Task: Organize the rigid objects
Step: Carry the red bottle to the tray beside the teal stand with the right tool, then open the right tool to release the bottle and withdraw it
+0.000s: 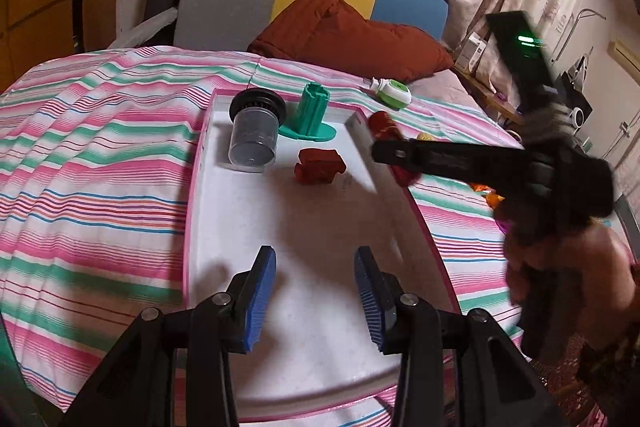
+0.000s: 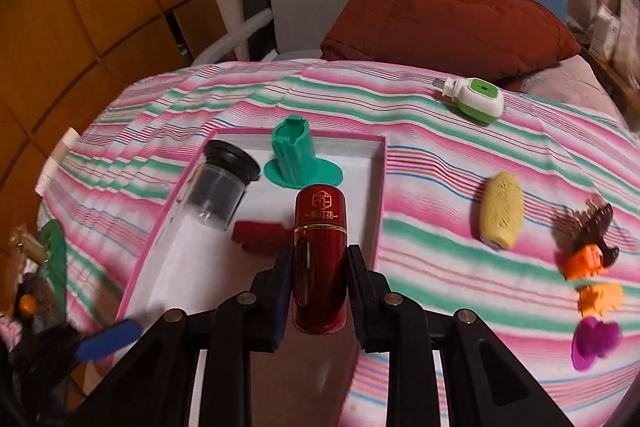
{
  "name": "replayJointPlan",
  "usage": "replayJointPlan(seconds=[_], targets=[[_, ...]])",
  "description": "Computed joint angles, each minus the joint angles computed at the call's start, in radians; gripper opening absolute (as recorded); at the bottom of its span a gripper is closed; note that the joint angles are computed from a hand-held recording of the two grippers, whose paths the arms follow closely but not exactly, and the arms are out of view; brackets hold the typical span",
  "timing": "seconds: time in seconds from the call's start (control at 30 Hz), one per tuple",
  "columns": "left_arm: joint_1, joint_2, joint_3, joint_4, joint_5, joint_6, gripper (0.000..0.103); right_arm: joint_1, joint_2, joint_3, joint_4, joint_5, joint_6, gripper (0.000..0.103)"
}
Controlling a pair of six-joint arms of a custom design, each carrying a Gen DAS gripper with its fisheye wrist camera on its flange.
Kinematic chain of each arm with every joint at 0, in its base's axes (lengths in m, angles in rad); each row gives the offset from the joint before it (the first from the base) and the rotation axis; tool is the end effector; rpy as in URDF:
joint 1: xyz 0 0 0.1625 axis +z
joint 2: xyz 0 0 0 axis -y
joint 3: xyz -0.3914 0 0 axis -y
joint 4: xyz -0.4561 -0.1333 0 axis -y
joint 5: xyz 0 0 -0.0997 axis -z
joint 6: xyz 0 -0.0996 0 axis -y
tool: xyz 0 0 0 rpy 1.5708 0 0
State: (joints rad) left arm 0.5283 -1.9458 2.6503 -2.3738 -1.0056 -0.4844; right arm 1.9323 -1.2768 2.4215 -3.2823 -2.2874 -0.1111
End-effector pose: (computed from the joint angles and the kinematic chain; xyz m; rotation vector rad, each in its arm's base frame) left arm -0.1751 -0.3183 0.1574 0.7137 2.6327 -0.6447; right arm 0.2143 -0.3748 0.1120 0.3055 -2.3797 0.8007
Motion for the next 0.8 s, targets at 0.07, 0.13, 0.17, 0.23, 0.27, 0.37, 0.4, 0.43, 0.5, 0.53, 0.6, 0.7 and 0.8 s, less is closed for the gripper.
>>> replayJointPlan(seconds=[0.07,0.13,0.17,0.23,0.27,0.37,0.4,0.43,0.5,0.53,0.6,0.7,0.8], targets=[[-0.004,-0.008,0.001,0.007,0.002,-0.002,0.041,-0.006,0.030,-0.032,0.002,-0.013,-0.002,0.026],[-0.008,-0.020,0.003,0.013,0.001,-0.005,0.041,-0.015,0.046,-0.053,0.013,-0.029,0.000,0.026],[-0.009,-0.028,0.005,0.014,0.000,-0.004,0.041,-0.018,0.061,-0.067,0.010,-0.037,-0.001,0.026],[-0.013,-0.036,0.007,0.015,0.004,-0.001,0.041,-0.027,0.085,-0.094,0.014,-0.050,0.003,0.026],[-0.015,-0.037,0.006,0.021,0.007,-0.002,0.041,-0.030,0.093,-0.102,0.012,-0.056,0.004,0.026],[-0.012,-0.042,0.006,0.023,0.008,-0.005,0.041,-0.036,0.127,-0.127,-0.017,-0.082,-0.010,0.027],[-0.009,-0.042,0.006,0.025,0.007,-0.007,0.041,-0.036,0.136,-0.133,-0.031,-0.095,-0.016,0.027],[-0.007,-0.040,0.006,0.025,0.005,-0.009,0.041,-0.038,0.143,-0.134,-0.060,-0.103,-0.026,0.027],[-0.007,-0.042,0.007,0.026,0.005,-0.013,0.041,-0.042,0.136,-0.128,-0.078,-0.092,-0.028,0.030],[-0.007,-0.040,0.008,0.027,0.006,-0.016,0.041,-0.046,0.126,-0.120,-0.091,-0.083,-0.025,0.033],[-0.007,-0.039,0.009,0.026,0.001,-0.016,0.041,-0.049,0.106,-0.105,-0.103,-0.071,-0.011,0.038],[-0.017,-0.036,0.012,0.029,0.006,-0.018,0.041,-0.055,0.059,-0.065,-0.122,-0.037,0.017,0.038],[-0.018,-0.022,0.010,0.019,-0.004,-0.015,0.041,-0.054,0.016,-0.022,-0.138,-0.023,0.034,0.040]])
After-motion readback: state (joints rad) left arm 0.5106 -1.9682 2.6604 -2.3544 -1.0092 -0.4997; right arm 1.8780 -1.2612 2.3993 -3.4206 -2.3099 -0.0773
